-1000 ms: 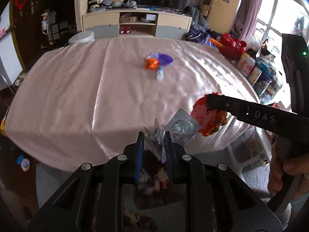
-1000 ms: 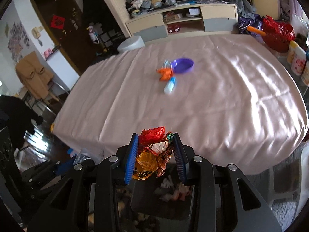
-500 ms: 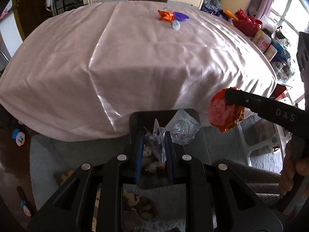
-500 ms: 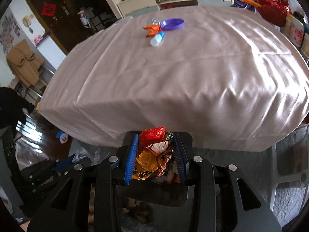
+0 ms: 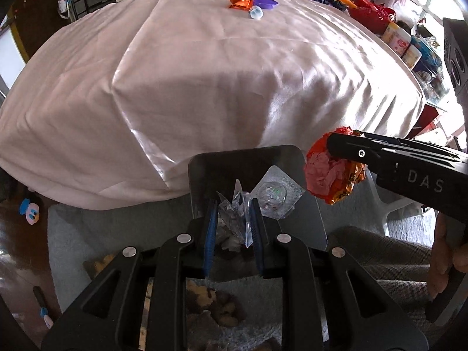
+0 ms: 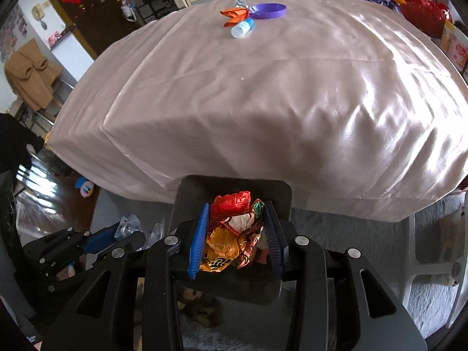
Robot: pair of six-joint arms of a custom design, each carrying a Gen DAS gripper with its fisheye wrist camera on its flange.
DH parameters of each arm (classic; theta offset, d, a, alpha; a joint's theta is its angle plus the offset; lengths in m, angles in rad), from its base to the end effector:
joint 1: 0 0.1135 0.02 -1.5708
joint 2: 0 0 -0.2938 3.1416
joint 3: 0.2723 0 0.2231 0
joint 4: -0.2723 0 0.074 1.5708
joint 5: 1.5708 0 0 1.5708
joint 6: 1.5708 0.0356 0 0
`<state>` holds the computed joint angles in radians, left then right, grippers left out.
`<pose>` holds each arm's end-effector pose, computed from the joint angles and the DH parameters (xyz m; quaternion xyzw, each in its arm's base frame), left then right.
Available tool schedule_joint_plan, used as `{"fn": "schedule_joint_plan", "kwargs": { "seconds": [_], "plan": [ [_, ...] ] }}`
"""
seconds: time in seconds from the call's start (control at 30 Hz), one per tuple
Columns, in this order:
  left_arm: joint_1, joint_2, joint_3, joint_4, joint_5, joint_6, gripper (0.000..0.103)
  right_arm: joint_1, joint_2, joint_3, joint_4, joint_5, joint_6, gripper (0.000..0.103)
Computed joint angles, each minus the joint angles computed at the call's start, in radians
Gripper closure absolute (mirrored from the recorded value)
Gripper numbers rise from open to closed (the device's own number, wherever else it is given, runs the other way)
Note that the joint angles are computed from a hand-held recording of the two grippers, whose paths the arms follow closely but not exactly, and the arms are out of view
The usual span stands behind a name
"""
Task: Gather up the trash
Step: 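Lower both tools over the bin and open them to drop the items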
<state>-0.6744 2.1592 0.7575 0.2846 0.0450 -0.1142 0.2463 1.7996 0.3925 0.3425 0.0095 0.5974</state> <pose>0.2539 -0.2051 0.0577 0.2742 0.9348 -0.1066 0.1992 0.2270 0.0567 0.1016 0.1703 0.9530 0.0983 0.2303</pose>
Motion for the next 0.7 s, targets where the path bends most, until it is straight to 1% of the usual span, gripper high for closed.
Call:
{"fn": "schedule_joint_plan", "kwargs": {
  "seconds": [0.13,0.2,0.27,0.4,0.57,0.6,0.63,0.67,0.7],
  "plan": [
    [0.001,0.002,0.006,0.001,0.003,0.006,0.082,-0.009,-0.007,-0.009,0.007,-0.015,0.003,0.062],
    [0.002,0.004,0.008,-0.001,0.008,0.007,0.078,-0.014,-0.006,-0.013,0.013,-0.025,0.002,0.059],
    [0.002,0.004,0.009,-0.004,0.010,0.006,0.073,-0.017,-0.004,-0.014,0.015,-0.032,0.005,0.052],
    [0.002,0.001,0.006,-0.005,0.006,0.004,0.063,-0.024,-0.015,-0.019,0.010,-0.028,0.008,0.048],
    [0.011,-0.013,-0.008,0.003,0.006,0.003,0.057,-0.044,-0.051,-0.024,-0.001,-0.022,0.012,0.040],
    [0.013,-0.018,-0.013,0.007,0.007,0.003,0.054,-0.049,-0.063,-0.024,-0.004,-0.020,0.014,0.039],
    [0.016,-0.024,-0.019,0.012,0.007,0.004,0.053,-0.050,-0.085,-0.024,-0.012,-0.008,0.018,0.035],
    [0.016,-0.028,-0.020,0.013,0.006,0.004,0.046,-0.050,-0.104,-0.024,-0.018,0.006,0.020,0.028],
    [0.016,-0.034,-0.025,0.018,0.000,0.004,0.036,-0.046,-0.125,-0.024,-0.028,0.026,0.023,0.023]
  ]
}}
